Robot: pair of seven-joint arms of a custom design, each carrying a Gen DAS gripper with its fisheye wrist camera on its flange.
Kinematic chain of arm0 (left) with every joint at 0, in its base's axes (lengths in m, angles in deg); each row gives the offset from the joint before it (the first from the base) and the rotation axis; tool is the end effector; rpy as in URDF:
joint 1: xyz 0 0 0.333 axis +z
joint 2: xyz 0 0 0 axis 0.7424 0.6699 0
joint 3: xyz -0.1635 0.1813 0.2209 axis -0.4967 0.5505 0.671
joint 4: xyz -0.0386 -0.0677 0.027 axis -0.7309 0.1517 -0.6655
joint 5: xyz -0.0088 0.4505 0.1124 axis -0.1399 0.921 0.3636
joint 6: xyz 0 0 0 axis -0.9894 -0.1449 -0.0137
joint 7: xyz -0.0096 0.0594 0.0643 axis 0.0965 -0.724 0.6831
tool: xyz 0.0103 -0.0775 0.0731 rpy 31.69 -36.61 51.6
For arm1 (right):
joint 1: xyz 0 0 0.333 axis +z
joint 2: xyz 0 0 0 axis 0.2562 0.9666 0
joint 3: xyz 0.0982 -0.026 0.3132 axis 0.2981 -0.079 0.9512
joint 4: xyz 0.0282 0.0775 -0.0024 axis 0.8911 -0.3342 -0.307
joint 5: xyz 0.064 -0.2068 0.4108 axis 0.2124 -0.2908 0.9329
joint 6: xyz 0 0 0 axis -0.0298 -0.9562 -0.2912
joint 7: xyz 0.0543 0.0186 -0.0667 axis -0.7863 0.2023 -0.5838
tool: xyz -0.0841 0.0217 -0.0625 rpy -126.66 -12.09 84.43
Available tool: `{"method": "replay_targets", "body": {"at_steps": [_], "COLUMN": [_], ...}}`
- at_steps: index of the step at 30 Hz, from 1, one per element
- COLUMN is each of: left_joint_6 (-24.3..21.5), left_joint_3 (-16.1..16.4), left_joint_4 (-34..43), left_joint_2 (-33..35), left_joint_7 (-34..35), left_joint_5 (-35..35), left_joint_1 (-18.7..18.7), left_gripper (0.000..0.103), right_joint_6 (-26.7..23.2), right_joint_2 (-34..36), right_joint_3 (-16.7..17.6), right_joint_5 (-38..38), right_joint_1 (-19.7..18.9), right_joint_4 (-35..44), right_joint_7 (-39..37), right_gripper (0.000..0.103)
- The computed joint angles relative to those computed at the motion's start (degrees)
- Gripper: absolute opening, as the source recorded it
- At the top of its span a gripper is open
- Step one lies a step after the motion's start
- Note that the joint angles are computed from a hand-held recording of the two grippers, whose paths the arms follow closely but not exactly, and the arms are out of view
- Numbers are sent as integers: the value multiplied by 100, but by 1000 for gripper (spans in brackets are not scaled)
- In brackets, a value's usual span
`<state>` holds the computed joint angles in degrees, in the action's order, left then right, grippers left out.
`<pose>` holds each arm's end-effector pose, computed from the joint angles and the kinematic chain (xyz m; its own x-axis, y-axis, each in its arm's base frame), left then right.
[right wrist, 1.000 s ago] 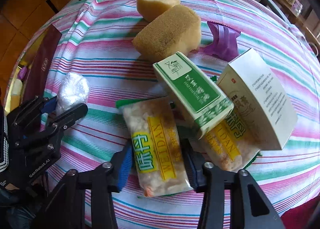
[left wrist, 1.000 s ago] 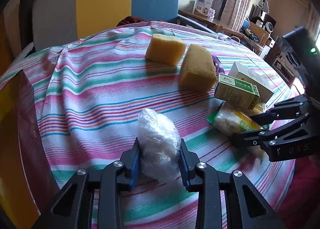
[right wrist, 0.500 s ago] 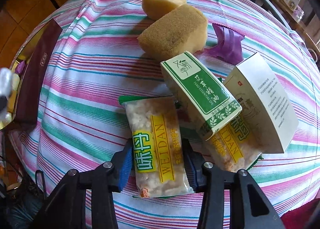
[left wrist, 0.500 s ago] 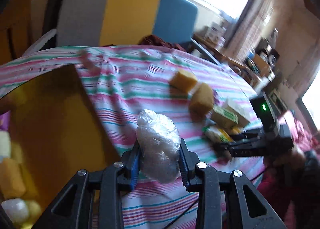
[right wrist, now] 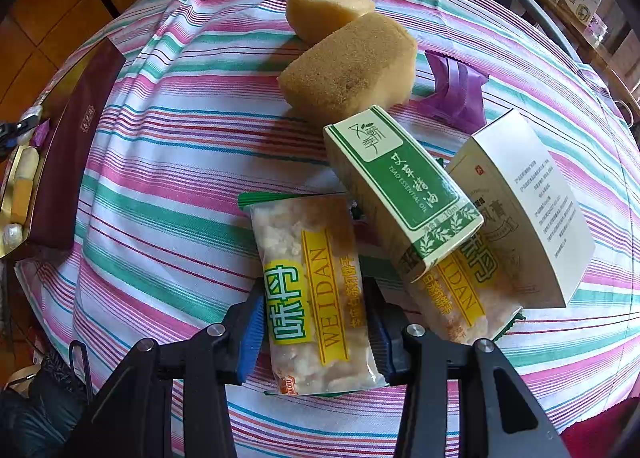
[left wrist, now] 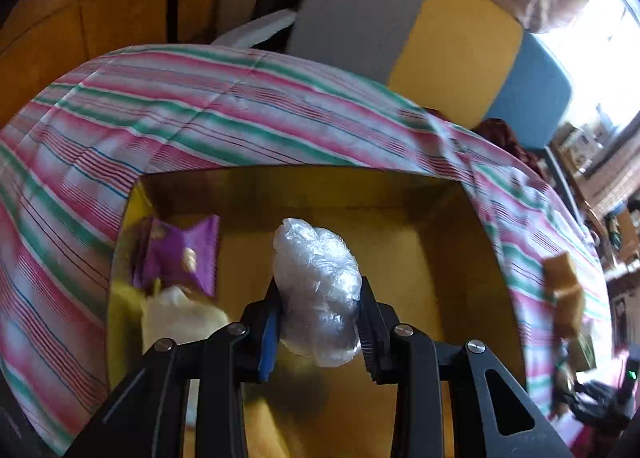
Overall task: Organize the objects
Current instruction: 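Drop the clear bag into the gold tin while the right gripper grasps the WEIDAN cracker packet, then carry the WEIDAN packet into the gold tin and release it with the right gripper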
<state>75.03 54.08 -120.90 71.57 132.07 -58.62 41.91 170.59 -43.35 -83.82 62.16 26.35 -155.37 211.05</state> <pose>0.7701 -0.1962 0.4792 -0.2566 -0.9352 0.2438 -0.8636 0.1086 -0.4924 0.4792 0.1019 0.4511 -0.3630 -0.9288 -0.0750 -0.8958 0.3700 -0.2464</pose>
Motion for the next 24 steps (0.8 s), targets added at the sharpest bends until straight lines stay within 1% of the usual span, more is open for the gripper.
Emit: {"method": "replay_targets", "body": {"at_steps": [2, 3, 4, 6, 8, 9, 10, 11, 14, 16, 20, 22, 24], "left_joint_6": [-210, -258, -263, -342, -366, -236, -141, -31, 219, 606, 1070, 1329, 1594], "left_joint_3": [63, 133, 272, 285, 230, 155, 124, 111, 103, 43, 9, -1, 32], "left_joint_4": [433, 580, 738, 965, 1081, 949, 816, 647, 216, -348, -1321, -1845, -2288], "left_joint_2": [343, 462, 598, 776, 856, 771, 671, 546, 204, -212, -968, -1377, -1714], "left_joint_7": [-92, -205, -439, -591, -597, -480, -412, -345, -270, -79, 209, 412, 470], "left_joint_5": [134, 290, 548, 663, 627, 534, 503, 489, 428, 254, 16, -62, 25], "left_joint_1": [-36, -104, -215, -230, -162, -86, -62, -41, 3, 99, 171, 172, 121], "left_gripper": [34, 35, 36, 38, 49, 52, 58, 61, 61, 61, 61, 61, 62], "right_joint_6": [8, 14, 21, 45, 64, 62, 56, 78, 60, 35, 15, 104, 229], "right_joint_2": [-2, 1, 2, 4, -12, -16, -17, -41, 5, 61, 127, 150, 172], "right_joint_3": [-9, -11, -17, -10, 41, 37, 40, 61, 58, 104, 160, 173, 188], "right_joint_5": [3, 5, 10, 19, 19, 15, 9, -1, -73, -130, -177, -113, -26], "right_joint_1": [-6, -8, -11, -12, 14, 18, 21, 32, 19, 32, 94, 172, 264], "right_joint_4": [0, 2, 2, -8, -43, -45, -43, -93, -58, 0, 85, 104, 117], "right_joint_7": [-8, -9, -16, -2, 78, 82, 90, 125, 115, 155, 208, 227, 228], "right_gripper": [46, 46, 46, 46, 46, 46, 46, 46, 46, 43, 41, 40, 40]}}
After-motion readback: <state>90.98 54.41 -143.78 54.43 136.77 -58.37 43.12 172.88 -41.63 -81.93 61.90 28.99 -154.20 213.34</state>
